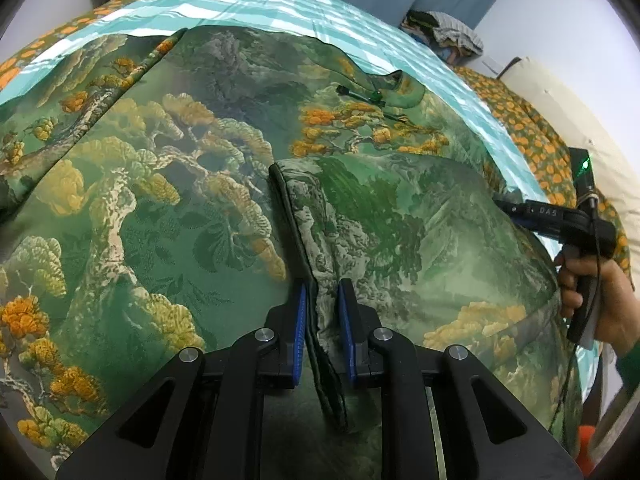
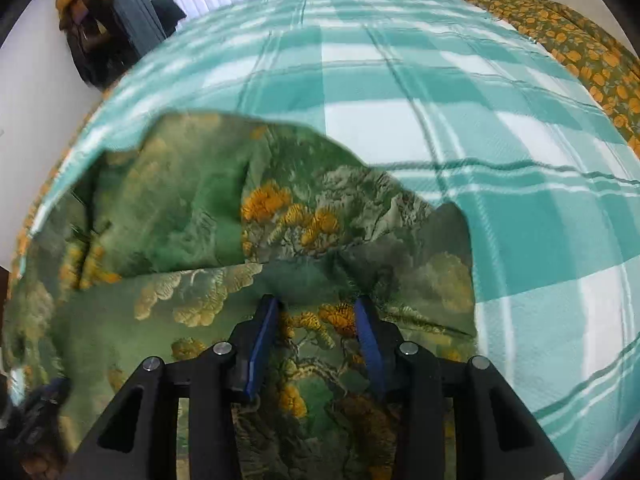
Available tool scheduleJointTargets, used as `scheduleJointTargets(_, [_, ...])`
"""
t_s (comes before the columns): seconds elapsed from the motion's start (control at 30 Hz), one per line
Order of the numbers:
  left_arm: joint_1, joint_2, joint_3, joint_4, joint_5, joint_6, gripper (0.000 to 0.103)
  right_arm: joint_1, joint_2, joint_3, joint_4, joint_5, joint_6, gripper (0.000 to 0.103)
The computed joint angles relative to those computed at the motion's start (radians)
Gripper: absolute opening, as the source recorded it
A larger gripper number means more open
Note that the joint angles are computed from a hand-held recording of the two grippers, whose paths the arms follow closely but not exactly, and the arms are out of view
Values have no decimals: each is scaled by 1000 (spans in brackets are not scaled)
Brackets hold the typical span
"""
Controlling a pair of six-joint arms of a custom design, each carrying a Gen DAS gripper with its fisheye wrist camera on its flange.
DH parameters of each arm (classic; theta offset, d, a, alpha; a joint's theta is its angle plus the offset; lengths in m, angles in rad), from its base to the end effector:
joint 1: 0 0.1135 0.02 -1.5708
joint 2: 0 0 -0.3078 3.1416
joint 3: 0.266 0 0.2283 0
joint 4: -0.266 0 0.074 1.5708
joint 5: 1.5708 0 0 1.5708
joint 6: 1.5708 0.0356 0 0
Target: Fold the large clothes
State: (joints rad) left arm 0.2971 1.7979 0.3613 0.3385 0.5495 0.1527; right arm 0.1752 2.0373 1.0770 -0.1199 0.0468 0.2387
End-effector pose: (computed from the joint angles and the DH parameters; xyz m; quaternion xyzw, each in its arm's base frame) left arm 0.2213 0.0483 0.1102 -0.0041 0.9379 -0.2069 0.2785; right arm 0.3799 0.0656 0.1457 0.0365 0.9691 0.0277 0.2423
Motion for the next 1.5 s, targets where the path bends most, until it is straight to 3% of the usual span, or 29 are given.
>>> scheduleJointTargets(0.2, [-1, -2, -5, 6, -2, -1, 17, 9, -66, -63, 2, -2, 17, 42])
scheduleJointTargets(0.33, [-16, -2, -12, 26, -17, -9, 17, 49, -199, -229, 62, 27, 21, 42])
scheduleJointTargets(0.5, [-31, -45, 6, -33, -42, 0, 20, 173, -383, -465, 128, 111, 50, 42])
scheduleJointTargets(0.57, [-46, -111, 7, -90, -84, 6, 32, 250, -478, -541, 107, 175, 99, 42])
scheduleJointTargets(0.63, [-33, -187, -5, -144, -96, 13, 66, 344, -589, -598, 50, 221, 185, 44])
scheduleJointTargets(0.7, [9, -297, -29, -223, -94, 45, 77, 445, -698, -652, 0, 263, 290, 55])
scheduleJointTargets(0.77, [93, -401, -34, -358, -60, 151, 78, 612, -802, -692, -75, 373, 442, 67])
scheduleJointTargets(0.83, [194, -476, -28, -487, -29, 269, 78, 810, -864, -699, -186, 501, 629, 68])
scheduleJointTargets(0.97, [535, -570, 26, -790, 61, 629, 83, 1145, -850, -663, -409, 683, 1007, 68])
scheduleJointTargets(1.07, [764, -537, 106, -933, 97, 848, 84, 1236, -801, -643, -464, 718, 1099, 68])
scheduleJointTargets(1.13, [875, -500, 161, -975, 112, 932, 87, 1290, -775, -635, -493, 719, 1168, 68])
scheduleJointTargets(1.23, [1000, -430, 230, -994, 134, 1002, 90, 1361, -733, -614, -538, 732, 1270, 68])
scheduleJointTargets(1.5, [1114, -109, 493, -1048, 159, 827, 91, 1456, -626, -576, -561, 754, 1339, 68])
